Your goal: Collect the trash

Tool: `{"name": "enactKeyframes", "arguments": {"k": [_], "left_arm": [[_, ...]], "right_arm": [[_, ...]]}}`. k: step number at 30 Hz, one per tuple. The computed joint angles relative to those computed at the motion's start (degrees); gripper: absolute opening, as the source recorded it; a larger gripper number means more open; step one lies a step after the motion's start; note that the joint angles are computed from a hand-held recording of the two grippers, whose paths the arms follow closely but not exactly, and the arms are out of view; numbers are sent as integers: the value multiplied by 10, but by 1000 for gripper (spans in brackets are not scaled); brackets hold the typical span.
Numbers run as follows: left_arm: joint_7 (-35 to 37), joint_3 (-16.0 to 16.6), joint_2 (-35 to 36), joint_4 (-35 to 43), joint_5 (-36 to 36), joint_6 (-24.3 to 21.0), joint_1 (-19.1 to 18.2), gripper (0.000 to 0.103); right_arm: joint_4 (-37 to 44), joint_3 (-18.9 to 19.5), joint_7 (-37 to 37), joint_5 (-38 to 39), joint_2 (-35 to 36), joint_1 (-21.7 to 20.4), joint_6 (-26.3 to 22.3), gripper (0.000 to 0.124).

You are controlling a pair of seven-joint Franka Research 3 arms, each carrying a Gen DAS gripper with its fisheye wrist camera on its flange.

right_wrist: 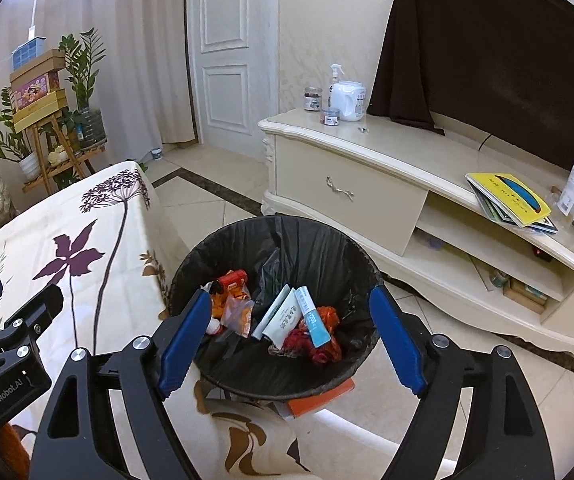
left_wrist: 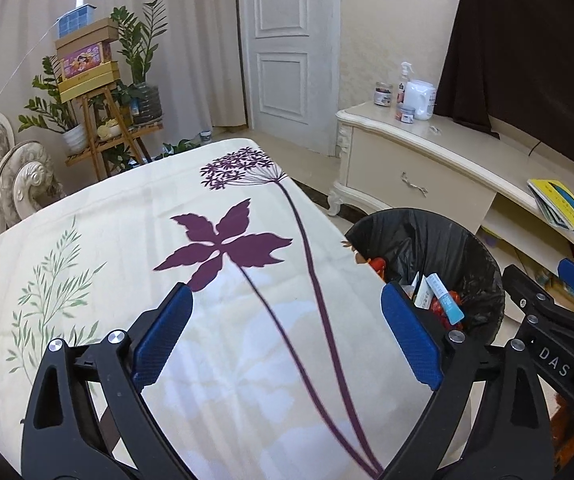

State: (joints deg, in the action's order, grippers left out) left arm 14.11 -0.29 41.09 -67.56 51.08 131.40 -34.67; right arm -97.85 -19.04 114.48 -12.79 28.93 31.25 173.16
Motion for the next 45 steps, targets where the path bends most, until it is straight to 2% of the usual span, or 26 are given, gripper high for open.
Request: {"name": "enactKeyframes", "arguments": {"k": [8, 45], "left_arm": [[-34, -1, -29, -39, 24, 1, -1, 93], [-34, -8, -24, -34, 22, 2, 3, 93]], "right_arm": [[-24, -28, 18, -18, -15, 28, 15, 79], [-27, -30, 23, -22, -17, 30, 16, 79]]}}
